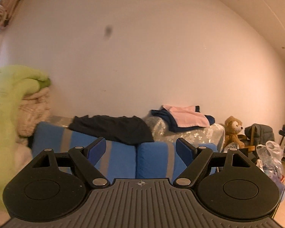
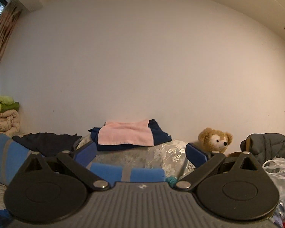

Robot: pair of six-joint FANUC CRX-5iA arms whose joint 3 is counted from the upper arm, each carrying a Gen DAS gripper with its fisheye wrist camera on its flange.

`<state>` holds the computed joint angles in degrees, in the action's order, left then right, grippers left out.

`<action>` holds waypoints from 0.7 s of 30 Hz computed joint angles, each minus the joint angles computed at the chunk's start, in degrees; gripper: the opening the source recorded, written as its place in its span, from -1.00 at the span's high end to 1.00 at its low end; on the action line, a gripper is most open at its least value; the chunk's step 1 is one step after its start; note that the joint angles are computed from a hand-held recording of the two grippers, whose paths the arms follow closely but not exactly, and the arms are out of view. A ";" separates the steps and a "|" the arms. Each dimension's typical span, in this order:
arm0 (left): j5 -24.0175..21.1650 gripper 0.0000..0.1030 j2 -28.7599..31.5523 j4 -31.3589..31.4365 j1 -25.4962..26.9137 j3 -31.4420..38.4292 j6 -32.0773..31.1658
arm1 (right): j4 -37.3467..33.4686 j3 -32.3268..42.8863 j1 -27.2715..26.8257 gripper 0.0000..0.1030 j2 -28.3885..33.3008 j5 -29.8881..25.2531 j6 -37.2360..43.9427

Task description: Fold clothes

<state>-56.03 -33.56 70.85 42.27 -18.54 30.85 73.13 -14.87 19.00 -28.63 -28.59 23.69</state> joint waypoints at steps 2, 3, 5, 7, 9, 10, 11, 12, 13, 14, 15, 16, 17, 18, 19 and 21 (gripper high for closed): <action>-4.89 -0.57 -1.12 1.38 5.64 -0.01 -1.30 | -0.33 -1.15 0.00 -1.00 -2.21 -0.22 -0.08; -7.45 -0.57 -1.69 2.11 8.73 -0.10 -2.35 | 1.56 -2.26 -0.62 -1.00 -3.34 0.13 -2.24; -12.34 -0.57 -2.78 2.74 14.65 -0.57 -3.76 | 7.73 -5.20 -2.97 -1.00 -5.63 0.54 -8.89; -17.21 -0.57 -3.88 2.55 20.42 -1.40 -4.69 | 10.78 -7.22 -3.71 -1.00 -7.39 -0.67 -12.50; -20.85 -0.57 -5.12 2.29 25.21 -2.87 -5.35 | 10.76 -9.00 -2.46 -1.00 -9.19 -2.59 -12.57; -22.41 -0.57 -5.80 2.24 27.37 -3.88 -5.74 | 10.88 -10.18 -1.90 -1.00 -10.15 -2.98 -12.33; -23.76 -0.57 -6.61 2.19 29.31 -5.24 -6.18 | 11.85 -11.62 -1.50 -1.00 -11.02 -3.39 -12.56; -24.90 -0.57 -7.39 2.15 30.97 -6.70 -6.49 | 13.81 -13.42 -1.49 -1.00 -11.89 -3.65 -13.57; -25.74 -0.57 -8.12 2.15 32.19 -8.32 -6.58 | 15.90 -15.14 -1.28 -1.00 -12.52 -4.39 -14.69; -26.43 -0.57 -8.77 2.03 33.12 -9.93 -6.46 | 18.12 -16.77 -0.69 -1.00 -12.80 -5.95 -15.91; -27.04 -0.57 -9.23 1.76 33.70 -11.45 -6.02 | 19.47 -18.30 0.34 -1.00 -13.09 -7.76 -16.55; -27.52 -0.57 -9.56 1.25 34.02 -12.83 -5.42 | 19.06 -19.59 1.75 -1.00 -13.43 -9.17 -16.28; -27.98 -0.57 -9.76 0.27 34.14 -13.99 -4.81 | 17.67 -20.61 2.92 -1.00 -13.76 -9.71 -15.65; -28.79 -0.57 -9.80 -1.03 34.49 -14.86 -4.44 | 15.73 -21.47 4.26 -1.00 -14.06 -10.26 -14.81; -29.17 -0.57 -9.97 -2.24 34.69 -15.79 -4.05 | 13.26 -22.08 5.58 -1.00 -14.29 -10.66 -13.94; -28.75 -0.57 -10.73 -4.03 34.66 -17.99 -3.40 | 9.18 -23.15 7.56 -1.00 -14.62 -11.25 -12.77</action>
